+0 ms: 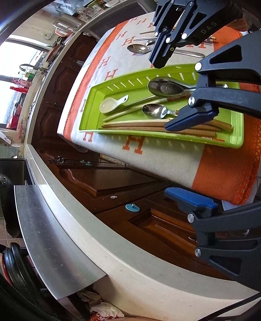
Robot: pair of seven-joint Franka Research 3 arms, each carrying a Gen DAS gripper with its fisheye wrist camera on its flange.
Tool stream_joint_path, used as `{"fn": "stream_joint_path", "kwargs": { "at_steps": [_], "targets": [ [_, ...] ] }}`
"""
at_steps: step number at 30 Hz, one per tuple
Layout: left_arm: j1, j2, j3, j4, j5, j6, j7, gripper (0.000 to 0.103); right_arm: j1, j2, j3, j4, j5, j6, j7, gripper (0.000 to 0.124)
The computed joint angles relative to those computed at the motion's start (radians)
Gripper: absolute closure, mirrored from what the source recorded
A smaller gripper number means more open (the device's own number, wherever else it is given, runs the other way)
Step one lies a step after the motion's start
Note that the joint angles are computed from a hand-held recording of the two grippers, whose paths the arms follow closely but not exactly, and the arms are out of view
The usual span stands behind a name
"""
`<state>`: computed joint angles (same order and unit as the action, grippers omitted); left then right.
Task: Organize utensils
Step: 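Lay the wooden-handled spoon in the tray with the left tool while the right tool places its metal spoon, then withdraw the left tool and grasp the large metal spoon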
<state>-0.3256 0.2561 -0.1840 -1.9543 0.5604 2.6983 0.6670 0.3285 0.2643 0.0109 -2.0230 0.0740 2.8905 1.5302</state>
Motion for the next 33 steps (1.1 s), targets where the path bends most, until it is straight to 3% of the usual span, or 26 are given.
{"fn": "stream_joint_path", "kwargs": {
  "at_steps": [5, 11, 17, 33],
  "targets": [
    [-0.015, 0.004, -0.007, 0.020, 0.007, -0.025, 0.008, 0.046, -0.055, -0.055, 0.038, -0.057, 0.112, -0.007, -0.061, 0.117],
    [-0.040, 0.010, -0.017, 0.055, 0.021, -0.057, 0.022, 0.045, -0.088, -0.142, 0.041, -0.147, 0.207, 0.001, -0.105, 0.117],
    [-0.075, 0.029, -0.031, 0.110, 0.033, -0.104, 0.046, 0.045, -0.129, -0.223, 0.042, -0.233, 0.391, 0.013, -0.225, 0.117],
    [-0.215, 0.181, -0.047, 0.388, 0.053, -0.279, 0.165, 0.041, -0.186, -0.373, -0.072, -0.398, 0.741, 0.040, -0.466, 0.117]
  ]
}}
